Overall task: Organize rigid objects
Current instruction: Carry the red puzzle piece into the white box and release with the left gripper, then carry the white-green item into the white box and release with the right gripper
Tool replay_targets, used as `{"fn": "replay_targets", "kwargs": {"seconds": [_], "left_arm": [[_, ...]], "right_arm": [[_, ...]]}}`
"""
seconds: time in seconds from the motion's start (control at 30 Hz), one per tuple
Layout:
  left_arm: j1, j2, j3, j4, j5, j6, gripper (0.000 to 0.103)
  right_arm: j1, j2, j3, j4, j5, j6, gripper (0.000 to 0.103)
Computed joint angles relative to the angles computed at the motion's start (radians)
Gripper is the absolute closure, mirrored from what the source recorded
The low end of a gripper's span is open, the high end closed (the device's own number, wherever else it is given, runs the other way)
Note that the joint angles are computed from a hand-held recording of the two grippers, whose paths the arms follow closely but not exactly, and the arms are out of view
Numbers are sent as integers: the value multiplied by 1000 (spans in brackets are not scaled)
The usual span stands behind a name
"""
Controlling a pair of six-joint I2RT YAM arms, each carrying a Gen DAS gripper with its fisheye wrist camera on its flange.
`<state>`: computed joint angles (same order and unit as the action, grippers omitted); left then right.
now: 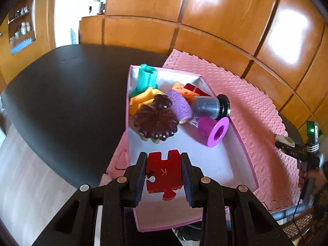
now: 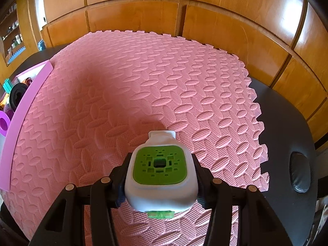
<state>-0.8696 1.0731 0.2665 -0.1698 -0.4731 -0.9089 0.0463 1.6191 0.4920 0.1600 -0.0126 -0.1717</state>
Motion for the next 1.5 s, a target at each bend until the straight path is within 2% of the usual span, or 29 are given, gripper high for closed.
{"fn": "replay_targets", "kwargs": {"seconds": [0.23, 0.47, 0.5, 0.57, 0.6, 0.87, 0.97, 1.1, 1.3, 1.5], "left_arm": [[65, 148, 22, 107, 36, 84, 70], [102, 226, 23, 182, -19, 157, 70], [103, 232, 23, 186, -25, 166, 69], [101, 224, 12, 198, -25, 181, 59], [97, 213, 8, 196, -24, 180, 58], [28, 82, 10, 42, -105, 78, 55], [25, 87, 44, -54, -128, -2, 53], [10, 73, 55, -113, -151, -49, 53], [-23, 20, 66, -165, -202, -60, 51], [-36, -12, 65, -189, -221, -65, 51]], "right_arm": [[6, -2, -4, 4, 8, 3, 51], [4, 0, -3, 6, 9, -1, 51], [2, 0, -3, 6, 7, -2, 51], [2, 1, -2, 5, 6, -1, 51], [3, 0, -3, 5, 7, -1, 51], [13, -4, -8, 12, 23, -4, 51], [19, -6, -9, 12, 35, -1, 51], [26, -9, -11, 9, 45, 10, 51], [41, -17, -1, -24, 69, 42, 51], [124, -74, -29, -71, 90, 84, 51]]}}
